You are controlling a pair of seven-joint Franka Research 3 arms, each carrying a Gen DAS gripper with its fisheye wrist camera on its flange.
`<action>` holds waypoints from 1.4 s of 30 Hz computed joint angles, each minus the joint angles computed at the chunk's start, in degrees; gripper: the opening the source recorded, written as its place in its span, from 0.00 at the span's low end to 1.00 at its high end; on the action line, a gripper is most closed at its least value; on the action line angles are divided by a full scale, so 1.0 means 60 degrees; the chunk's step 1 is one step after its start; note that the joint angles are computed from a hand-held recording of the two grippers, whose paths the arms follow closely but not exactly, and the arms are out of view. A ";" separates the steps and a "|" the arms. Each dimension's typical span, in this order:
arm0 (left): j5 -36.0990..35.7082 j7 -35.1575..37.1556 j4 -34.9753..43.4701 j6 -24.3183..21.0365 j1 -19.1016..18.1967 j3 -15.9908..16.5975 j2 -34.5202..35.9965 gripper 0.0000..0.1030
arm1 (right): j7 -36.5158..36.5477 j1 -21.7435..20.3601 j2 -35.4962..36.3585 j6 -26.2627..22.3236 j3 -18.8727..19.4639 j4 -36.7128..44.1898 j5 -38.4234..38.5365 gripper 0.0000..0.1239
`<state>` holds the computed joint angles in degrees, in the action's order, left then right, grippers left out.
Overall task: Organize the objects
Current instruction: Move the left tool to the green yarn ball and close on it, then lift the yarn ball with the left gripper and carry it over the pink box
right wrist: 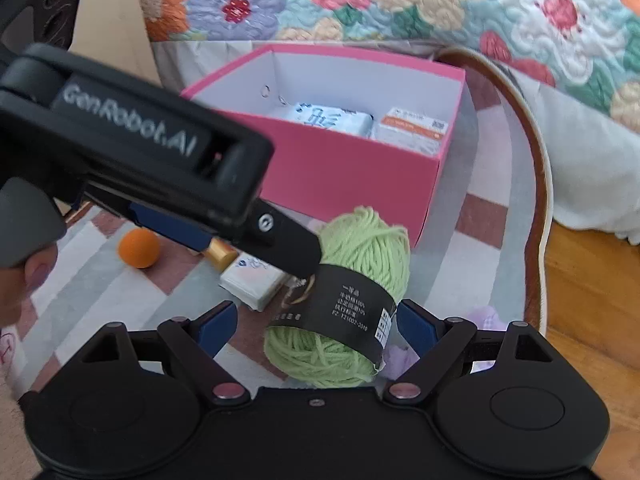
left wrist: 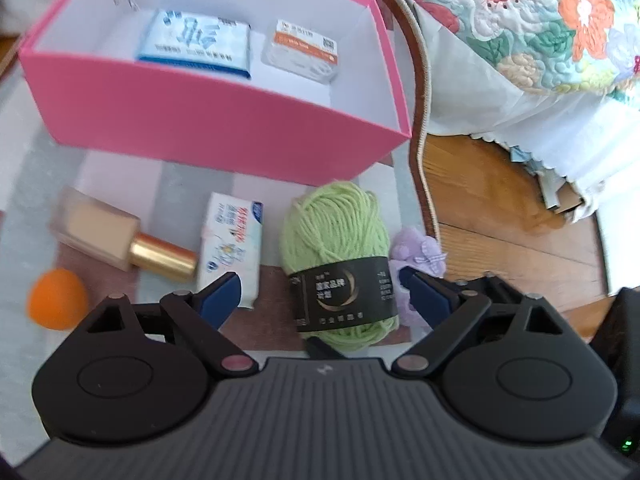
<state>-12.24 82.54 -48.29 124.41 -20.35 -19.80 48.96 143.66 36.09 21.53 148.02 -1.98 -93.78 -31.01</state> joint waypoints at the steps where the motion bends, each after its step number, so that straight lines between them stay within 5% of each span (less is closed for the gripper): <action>1: -0.0138 0.0092 -0.0268 0.0231 0.0088 -0.0095 -0.0063 0.87 | 0.0048 -0.0017 0.0059 -0.0027 0.0013 0.0033 0.0088 0.72; 6: -0.0939 0.0654 -0.1558 0.1220 0.0593 -0.0608 -0.0364 0.84 | 0.0456 0.0031 0.0145 0.0013 -0.0091 -0.0039 0.0226 0.72; 10: -0.1160 0.0657 -0.1392 0.1125 0.0600 -0.0647 -0.0087 0.81 | 0.0550 -0.0094 0.0155 0.0092 -0.0057 -0.0216 0.0480 0.72; 16: -0.1779 0.0768 -0.1189 0.1154 0.0774 -0.1005 0.0307 0.58 | 0.0767 -0.0071 0.0244 0.0269 -0.0118 -0.0217 0.0561 0.65; 42: -0.1783 0.1129 -0.2121 0.1077 0.0905 -0.0853 -0.0526 0.51 | 0.0721 0.0150 0.0279 -0.0650 0.0137 0.0297 0.0449 0.55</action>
<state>-22.94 89.32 -61.01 130.88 -14.92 -24.92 45.81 147.99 36.99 23.20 144.12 -1.16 -92.00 -28.32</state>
